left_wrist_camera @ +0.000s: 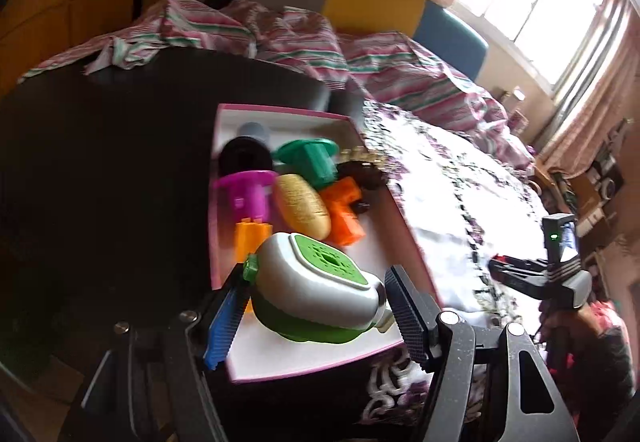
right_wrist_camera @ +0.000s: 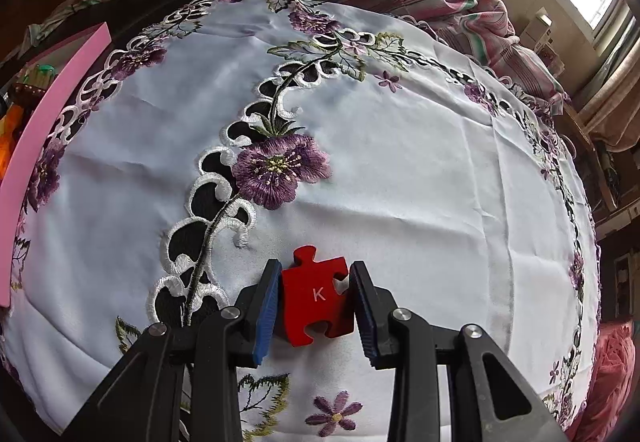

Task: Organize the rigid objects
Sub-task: 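Carry the plug into the tray and open the left gripper while the right gripper holds the puzzle piece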

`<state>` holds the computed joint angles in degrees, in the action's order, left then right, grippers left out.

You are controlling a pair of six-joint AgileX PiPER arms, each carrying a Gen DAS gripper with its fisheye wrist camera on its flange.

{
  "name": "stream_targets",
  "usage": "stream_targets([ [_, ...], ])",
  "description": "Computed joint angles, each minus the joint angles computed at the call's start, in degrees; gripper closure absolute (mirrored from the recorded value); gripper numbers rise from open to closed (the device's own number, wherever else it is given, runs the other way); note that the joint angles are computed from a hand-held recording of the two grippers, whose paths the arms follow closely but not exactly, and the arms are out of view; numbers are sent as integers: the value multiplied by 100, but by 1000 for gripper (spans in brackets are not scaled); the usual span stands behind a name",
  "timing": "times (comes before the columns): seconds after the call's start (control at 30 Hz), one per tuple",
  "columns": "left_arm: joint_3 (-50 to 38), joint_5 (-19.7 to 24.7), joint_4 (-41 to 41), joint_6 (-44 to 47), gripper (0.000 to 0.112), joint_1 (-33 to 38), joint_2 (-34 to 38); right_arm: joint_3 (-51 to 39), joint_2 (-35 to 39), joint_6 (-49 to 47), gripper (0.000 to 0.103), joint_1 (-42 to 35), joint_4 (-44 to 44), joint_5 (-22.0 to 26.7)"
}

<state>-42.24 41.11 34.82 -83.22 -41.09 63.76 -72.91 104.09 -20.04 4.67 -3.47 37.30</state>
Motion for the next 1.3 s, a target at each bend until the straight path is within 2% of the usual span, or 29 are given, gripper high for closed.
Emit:
stream_targets([
  [0.17,-306,-802,-610,934,43,547,680,6,-8,57,68,34,-75,-15],
  [0.33,-551,-1048,-1075,1569,43,827,1180,4,-6,54,68,44,-85,-10],
  [0.63,-595,-1319,-1379,2182,43,1133,1700,-42,32,45,68,54,-91,4],
  [0.8,-502,-1315,-1348,2119,38,1140,1684,-53,34,42,68,54,-88,18],
  [0.97,-391,-1132,-848,1531,38,915,1487,-48,34,62,68,63,-104,11],
  [1.3,-274,-254,105,252,38,244,954,-40,27,125,68,95,-201,-11],
])
